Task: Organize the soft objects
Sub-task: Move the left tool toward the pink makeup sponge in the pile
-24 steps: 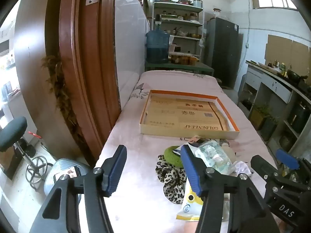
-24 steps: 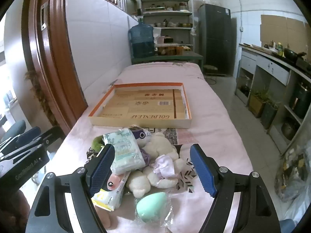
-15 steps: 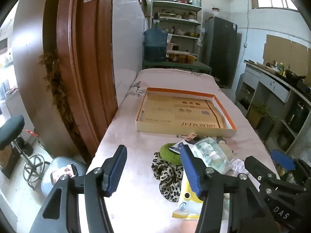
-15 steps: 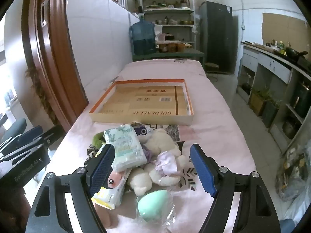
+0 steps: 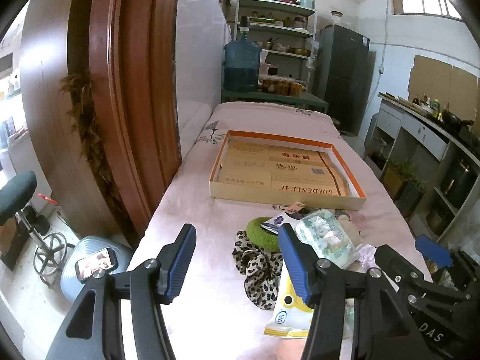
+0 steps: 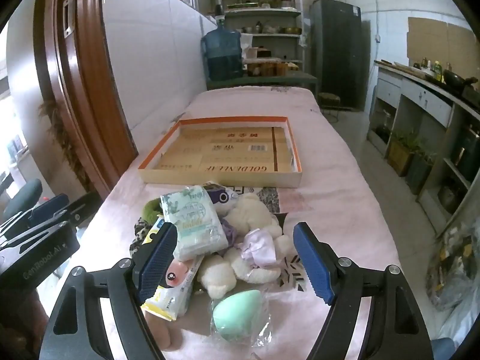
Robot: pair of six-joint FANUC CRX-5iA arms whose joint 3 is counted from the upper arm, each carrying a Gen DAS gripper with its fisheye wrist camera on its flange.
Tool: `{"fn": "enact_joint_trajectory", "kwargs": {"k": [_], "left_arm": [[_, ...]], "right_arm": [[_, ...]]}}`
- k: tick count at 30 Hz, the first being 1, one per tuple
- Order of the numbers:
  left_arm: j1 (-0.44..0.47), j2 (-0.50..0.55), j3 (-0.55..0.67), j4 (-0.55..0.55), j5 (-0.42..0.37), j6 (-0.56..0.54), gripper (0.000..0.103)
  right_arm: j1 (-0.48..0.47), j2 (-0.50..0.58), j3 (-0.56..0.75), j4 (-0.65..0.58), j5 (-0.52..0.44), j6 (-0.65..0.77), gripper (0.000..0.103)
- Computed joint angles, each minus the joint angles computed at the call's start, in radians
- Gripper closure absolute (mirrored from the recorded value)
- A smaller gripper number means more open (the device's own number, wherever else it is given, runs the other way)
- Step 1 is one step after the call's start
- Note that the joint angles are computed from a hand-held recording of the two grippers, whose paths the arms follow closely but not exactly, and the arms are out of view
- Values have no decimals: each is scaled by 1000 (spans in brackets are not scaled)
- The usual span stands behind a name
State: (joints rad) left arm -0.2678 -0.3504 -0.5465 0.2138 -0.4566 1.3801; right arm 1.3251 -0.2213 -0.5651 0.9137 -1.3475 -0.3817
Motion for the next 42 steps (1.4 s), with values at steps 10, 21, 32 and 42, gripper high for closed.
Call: {"fn": "enact_joint_trajectory", "kwargs": {"k": [10,21,32,42], "left_arm": [[11,12,-2,11,4,4,46],[17,15,-11,37,7,-18,46],[40,19,-29,86,5,-47,46],[48,7,-76,195,12,-164,46]], "right_arm": [[-5,-6,-9,-3,22,-1,22],[-16,-4,0,-11,29,27,22],[-17,-15,-10,-20,28,27,22],[-21,-46,-44,-42,29,-8,22]]}}
